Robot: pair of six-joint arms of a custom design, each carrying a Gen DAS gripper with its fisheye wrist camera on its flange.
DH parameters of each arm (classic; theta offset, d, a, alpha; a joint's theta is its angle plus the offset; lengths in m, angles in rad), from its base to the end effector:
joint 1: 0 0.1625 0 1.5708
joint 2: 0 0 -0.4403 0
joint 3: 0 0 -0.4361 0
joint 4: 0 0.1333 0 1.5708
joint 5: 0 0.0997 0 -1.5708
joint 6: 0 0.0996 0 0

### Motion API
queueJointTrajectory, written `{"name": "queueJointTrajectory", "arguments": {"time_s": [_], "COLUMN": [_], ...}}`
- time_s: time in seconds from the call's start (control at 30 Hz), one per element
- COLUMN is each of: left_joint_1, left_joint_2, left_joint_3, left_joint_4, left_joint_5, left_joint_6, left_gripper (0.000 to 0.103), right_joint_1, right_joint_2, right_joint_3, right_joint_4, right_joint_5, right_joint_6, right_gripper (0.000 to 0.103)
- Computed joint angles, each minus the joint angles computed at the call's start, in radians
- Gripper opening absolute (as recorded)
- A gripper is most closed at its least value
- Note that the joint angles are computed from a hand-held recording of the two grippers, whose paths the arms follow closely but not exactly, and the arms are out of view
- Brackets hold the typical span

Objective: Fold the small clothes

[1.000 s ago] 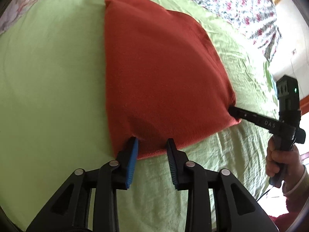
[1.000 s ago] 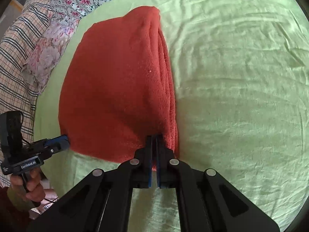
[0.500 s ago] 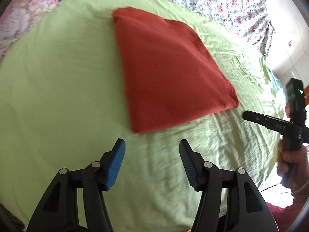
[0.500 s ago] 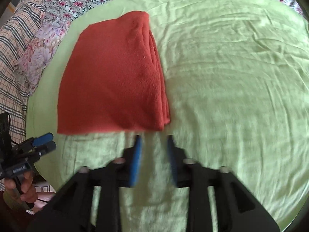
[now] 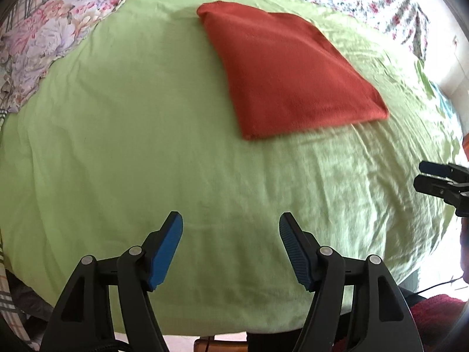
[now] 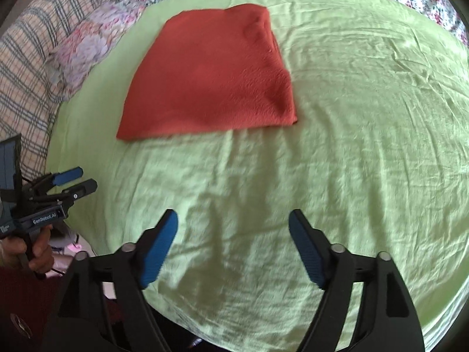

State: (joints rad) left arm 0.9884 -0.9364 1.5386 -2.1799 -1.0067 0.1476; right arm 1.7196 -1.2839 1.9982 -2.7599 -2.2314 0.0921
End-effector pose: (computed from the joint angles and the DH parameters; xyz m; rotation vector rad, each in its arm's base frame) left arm -0.2406 -0.7044 0.1866 0.9210 2.4175 -0.1704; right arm 0.1572 -0.5616 0.2748 -0.1341 -2.4623 0.6915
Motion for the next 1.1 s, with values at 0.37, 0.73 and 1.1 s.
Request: {"name": "queueJointTrajectory", "arguments": {"time_s": [0.37,0.73,1.1], "left_joint_1": [-0.037,-0.035,-0.032], "left_joint_2": [0.027,0.136,0.243], "left_joint_3": [-0.034,-0.176,-0.319], "left_joint_4": [-0.076,-0.072,-0.049], "left_joint_5": [0.037,0.081,0.11], "left_joint_6": [0.072,0.006,-0.021], "left_gripper": [0.085,0.087,0.087], "right_joint_1": [0.019,-0.007,-0.042], "right_joint_2": [0.051,0.114,0.155], "right_joint_3": [-0.037,-0.156,-0.265], "right_joint_4": [-0.035,-0.025,0.006], "right_joint_5": [0.016,0.031,0.088], "right_joint_6": [-0.126,-0.202,-0.2], "right_gripper": [0.087,0.094,0.094]}}
